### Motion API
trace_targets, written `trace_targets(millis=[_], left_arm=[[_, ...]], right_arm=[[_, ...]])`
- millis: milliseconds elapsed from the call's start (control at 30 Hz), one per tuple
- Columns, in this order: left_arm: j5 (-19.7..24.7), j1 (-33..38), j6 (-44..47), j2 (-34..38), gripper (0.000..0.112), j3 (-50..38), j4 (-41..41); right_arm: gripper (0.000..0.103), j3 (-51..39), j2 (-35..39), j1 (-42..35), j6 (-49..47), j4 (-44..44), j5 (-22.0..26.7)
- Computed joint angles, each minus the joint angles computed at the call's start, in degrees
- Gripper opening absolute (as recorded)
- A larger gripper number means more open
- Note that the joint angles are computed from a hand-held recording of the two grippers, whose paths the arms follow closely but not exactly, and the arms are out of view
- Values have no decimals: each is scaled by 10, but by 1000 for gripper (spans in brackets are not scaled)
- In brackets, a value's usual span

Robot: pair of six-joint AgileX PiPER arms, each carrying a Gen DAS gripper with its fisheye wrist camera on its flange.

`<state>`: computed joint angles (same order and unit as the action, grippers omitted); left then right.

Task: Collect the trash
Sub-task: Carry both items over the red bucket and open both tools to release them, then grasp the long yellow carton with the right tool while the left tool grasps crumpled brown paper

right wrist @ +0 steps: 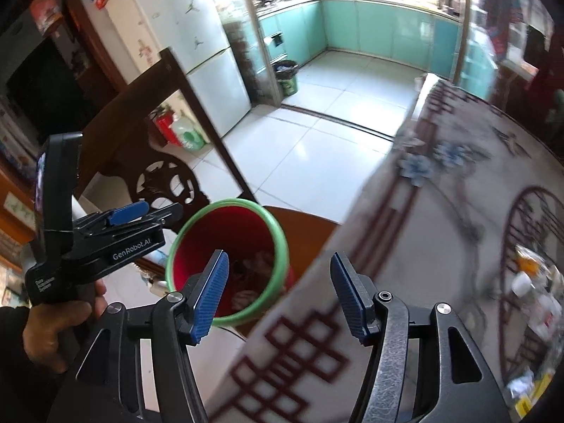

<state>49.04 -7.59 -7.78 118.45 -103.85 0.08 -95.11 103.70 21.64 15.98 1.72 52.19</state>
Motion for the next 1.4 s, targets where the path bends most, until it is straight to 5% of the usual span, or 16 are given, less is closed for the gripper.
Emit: trace_targets(millis=[333,533,800,1067,1267,1400], left_arm=[[2,-149,-55,-33,57,8,11],[17,-242,-98,-35,57,-10,17],[61,-350,-111,7,57,-82,4],[85,-412,-93,27,57,-99,-21],[96,-436,-51,39,57,-101,-69],[120,-450,-12,68,57,-133,-113]], right_arm=[[66,206,-201,-153,-6,-18,0],[84,268,-288,-360,-45,-22,28],[84,330,-263,-629,-184,141,68],[83,356,-188,-703,-274,257,106],[29,362,-193,-731,-339,308,127],[28,347,-213,-747,-374,337,142]])
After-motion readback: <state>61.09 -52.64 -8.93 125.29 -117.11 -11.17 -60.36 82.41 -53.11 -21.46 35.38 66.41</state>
